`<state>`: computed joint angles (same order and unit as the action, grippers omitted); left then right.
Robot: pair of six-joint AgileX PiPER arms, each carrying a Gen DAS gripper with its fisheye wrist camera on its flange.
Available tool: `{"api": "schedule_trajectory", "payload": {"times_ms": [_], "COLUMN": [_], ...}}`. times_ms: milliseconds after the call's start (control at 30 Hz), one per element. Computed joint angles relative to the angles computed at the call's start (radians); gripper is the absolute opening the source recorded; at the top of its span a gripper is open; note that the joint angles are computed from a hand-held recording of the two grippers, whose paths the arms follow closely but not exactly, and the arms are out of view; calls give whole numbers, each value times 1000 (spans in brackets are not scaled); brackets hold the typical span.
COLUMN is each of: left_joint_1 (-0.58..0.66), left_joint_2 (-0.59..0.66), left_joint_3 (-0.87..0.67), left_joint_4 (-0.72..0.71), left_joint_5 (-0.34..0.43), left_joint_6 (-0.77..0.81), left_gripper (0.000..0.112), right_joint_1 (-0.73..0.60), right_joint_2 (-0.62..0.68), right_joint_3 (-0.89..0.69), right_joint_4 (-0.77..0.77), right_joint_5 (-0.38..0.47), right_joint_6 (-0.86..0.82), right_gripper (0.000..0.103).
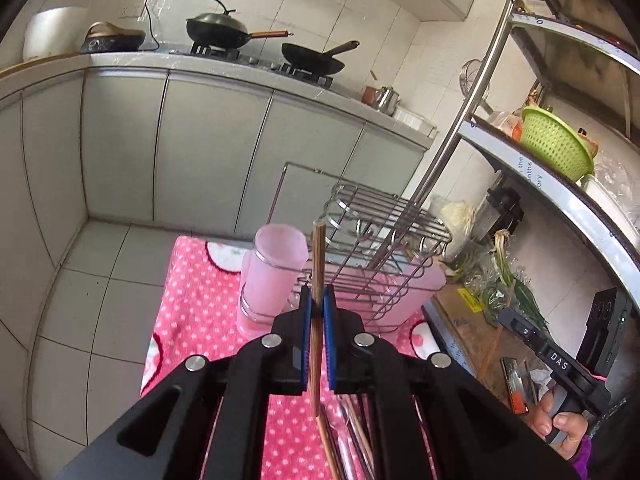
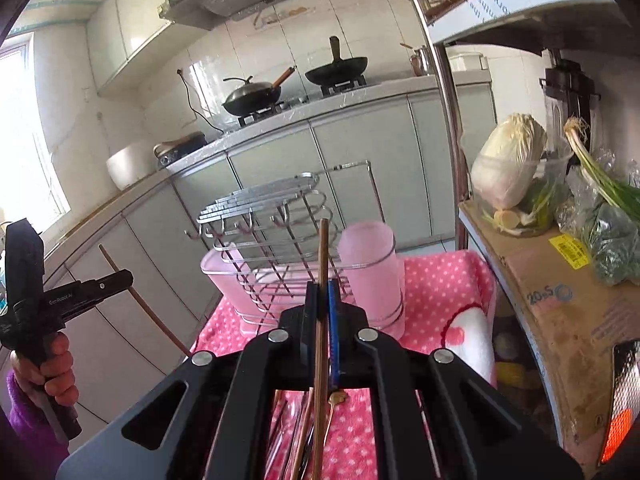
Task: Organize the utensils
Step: 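Lift both chopsticks and drop them into the pink cup, opening both tools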
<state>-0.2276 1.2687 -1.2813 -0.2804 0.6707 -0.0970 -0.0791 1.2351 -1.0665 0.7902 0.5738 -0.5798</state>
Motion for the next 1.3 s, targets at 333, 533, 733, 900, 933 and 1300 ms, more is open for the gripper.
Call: {"api": "schedule_trajectory", "payload": {"times_ms": [333, 533, 733, 900, 933, 1300], "left_joint_1": [72, 71, 70, 72, 72, 53], "left_joint_2": [178, 329, 450, 496, 494, 554], "left_joint_3": [-511, -840, -996, -973, -946, -849], "left_joint_4": [-27, 98, 176, 186, 188, 184], "left_joint_5": [219, 318, 369, 347, 332, 272], "left_joint_6": [-23, -97, -107, -99, -97, -75], "left_gripper": [5, 5, 5, 5, 5, 5], "right_joint_1": [-23, 38, 61, 74, 75, 77], "right_joint_2": [148, 271, 388, 454, 461, 537], "right_joint_3": [-468, -654, -738, -755, -753, -751], "right_joint_4": [-88, -260, -315, -324, -321, -357], "right_joint_5": [22, -78, -128, -155, -160, -149], "right_joint_6": [98, 209, 243, 254, 250, 278], "right_gripper": [6, 5, 6, 6, 6, 6]}}
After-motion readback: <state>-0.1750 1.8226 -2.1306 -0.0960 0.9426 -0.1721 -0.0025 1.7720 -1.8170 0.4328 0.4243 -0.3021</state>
